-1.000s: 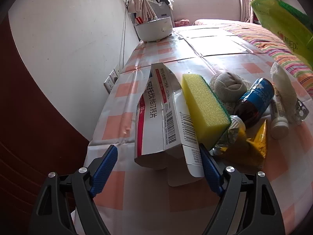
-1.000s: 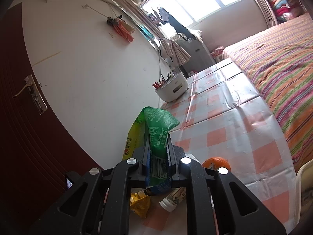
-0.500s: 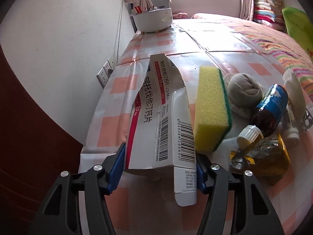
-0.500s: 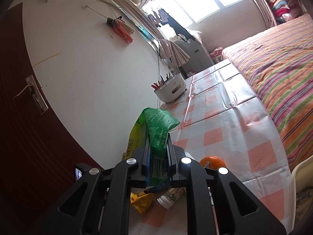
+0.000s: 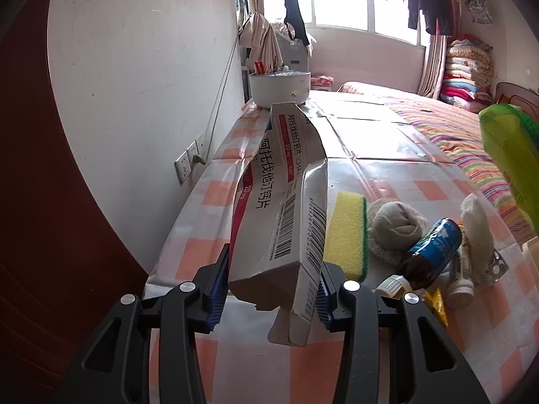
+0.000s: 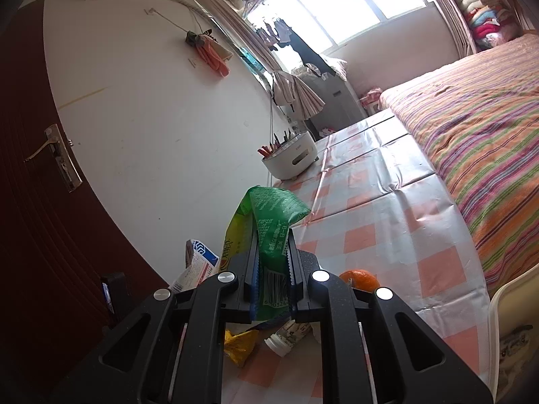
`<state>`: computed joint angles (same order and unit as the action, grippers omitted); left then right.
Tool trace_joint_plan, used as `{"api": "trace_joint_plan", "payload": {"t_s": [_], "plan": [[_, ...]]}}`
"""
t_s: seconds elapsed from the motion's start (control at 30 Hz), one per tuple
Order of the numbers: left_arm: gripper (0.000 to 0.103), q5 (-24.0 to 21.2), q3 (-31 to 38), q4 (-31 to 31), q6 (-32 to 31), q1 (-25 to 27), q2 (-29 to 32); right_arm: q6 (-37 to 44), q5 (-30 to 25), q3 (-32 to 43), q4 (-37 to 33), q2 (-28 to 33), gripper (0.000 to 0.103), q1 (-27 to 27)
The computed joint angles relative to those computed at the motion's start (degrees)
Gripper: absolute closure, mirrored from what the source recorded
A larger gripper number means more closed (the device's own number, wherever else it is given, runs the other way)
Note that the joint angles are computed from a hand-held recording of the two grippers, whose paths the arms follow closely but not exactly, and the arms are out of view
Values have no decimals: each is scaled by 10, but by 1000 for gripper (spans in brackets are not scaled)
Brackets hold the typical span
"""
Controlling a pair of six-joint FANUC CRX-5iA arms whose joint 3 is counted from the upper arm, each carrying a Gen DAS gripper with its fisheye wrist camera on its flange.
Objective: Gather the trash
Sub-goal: 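Carry both items to the cream bin and release them inside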
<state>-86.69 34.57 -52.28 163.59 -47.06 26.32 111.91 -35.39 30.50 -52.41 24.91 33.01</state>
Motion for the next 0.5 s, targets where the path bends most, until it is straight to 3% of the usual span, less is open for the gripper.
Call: {"api": "trace_joint_plan", "payload": {"t_s": [0.27,0.5], "plan": [[61,35,50,-35,-18,-30,23,4,37,-42,30,-29,91,1],[61,87,116,-20,-68,-37,64,-4,72,-95,63,-63,91,-8]]}}
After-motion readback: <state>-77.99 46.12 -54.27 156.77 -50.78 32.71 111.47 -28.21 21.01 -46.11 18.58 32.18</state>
